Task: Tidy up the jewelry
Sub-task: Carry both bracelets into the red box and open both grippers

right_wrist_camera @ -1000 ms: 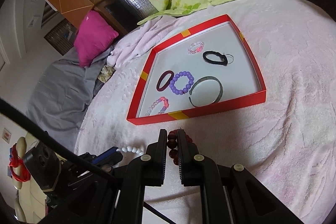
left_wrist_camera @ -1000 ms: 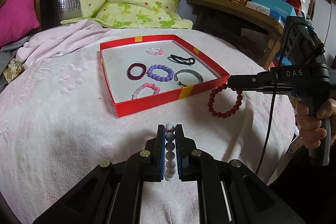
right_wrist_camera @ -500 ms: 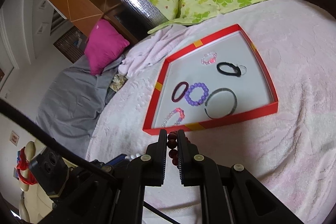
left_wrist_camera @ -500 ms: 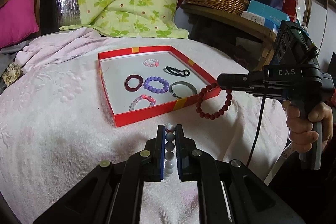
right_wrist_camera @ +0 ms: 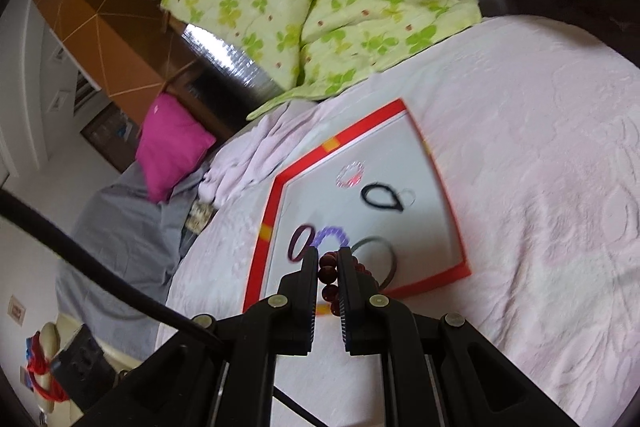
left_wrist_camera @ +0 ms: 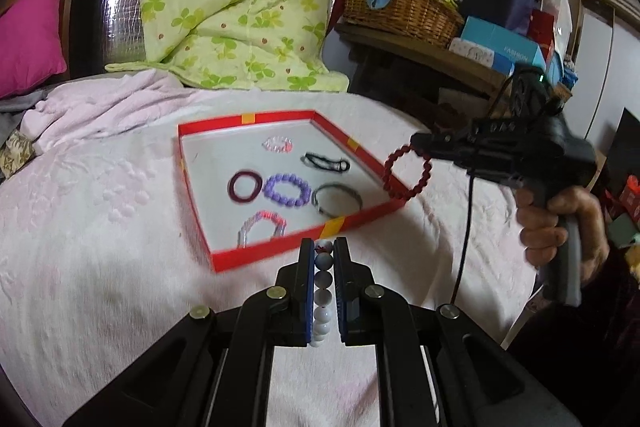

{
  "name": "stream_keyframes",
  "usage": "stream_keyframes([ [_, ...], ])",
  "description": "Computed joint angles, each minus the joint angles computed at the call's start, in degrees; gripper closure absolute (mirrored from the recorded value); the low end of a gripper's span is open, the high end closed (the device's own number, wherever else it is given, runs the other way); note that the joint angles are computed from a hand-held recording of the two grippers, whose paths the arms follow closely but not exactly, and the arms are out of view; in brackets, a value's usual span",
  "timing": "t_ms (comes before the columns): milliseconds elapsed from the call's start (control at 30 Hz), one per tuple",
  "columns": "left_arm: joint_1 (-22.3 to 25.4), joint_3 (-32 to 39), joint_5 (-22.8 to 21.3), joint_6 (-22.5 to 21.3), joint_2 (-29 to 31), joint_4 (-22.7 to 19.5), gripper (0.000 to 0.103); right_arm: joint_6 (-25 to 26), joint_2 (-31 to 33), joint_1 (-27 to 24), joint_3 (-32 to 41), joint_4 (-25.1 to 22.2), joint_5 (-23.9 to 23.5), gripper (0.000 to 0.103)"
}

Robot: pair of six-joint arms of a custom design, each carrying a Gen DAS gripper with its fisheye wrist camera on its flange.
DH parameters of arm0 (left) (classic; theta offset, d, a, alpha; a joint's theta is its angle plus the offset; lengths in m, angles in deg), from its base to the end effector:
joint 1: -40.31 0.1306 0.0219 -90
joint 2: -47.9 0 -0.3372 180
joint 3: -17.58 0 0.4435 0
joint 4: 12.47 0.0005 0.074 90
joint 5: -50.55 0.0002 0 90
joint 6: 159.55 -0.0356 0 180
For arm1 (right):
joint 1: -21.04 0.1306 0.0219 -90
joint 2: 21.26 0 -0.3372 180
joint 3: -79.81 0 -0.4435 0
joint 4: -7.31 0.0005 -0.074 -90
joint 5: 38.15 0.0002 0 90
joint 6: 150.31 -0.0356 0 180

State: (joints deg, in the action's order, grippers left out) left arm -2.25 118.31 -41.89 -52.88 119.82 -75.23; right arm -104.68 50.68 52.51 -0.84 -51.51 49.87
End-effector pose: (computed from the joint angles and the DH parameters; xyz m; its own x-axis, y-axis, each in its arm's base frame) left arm 0.2928 -0.2675 0.6035 -0.5804 0.1439 -0.8015 0.5044 0.8362 -0.2152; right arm 0.3446 0.2118 0.5981 -0.7002 0.3908 -0.5975 -0.0801 0.7886 0.6097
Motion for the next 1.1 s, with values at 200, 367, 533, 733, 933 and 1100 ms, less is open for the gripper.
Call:
stream_keyframes([
  [200,3.0,11.2,1.1,-3.6,8.6,-0.2,0.093,-0.1,4.0,-2.5,3.6,1.7,-1.0,0.093],
  [367,5.8,21.9,1.9,-5.0,17.9,-0.7,0.093,-1.2,8.6,-4.9,7.7,4.3,-2.8,0.093],
  [533,7.9,25.6,2.1,-3.7,23.5,0.7,0.093,-1.0,15.1,-6.8,13.2,5.2,-4.4,0.093],
  [733,11.2,28.6,6.2,-0.3,29.2,-0.7,0.093,-3.1,20.6,-7.2,16.4,6.0,-9.1,0.093],
  [933,13.4,29.4,9.1,2.9,31.5,-0.4,0.093,-3.2,23.5,-5.9,17.7,6.9,-10.5,0.093],
  [1100,13.7,30.0,9.0,3.4,32.7,-1.6,0.093,-3.6,24.9,-5.2,18.3,6.3,-10.8,0.093],
])
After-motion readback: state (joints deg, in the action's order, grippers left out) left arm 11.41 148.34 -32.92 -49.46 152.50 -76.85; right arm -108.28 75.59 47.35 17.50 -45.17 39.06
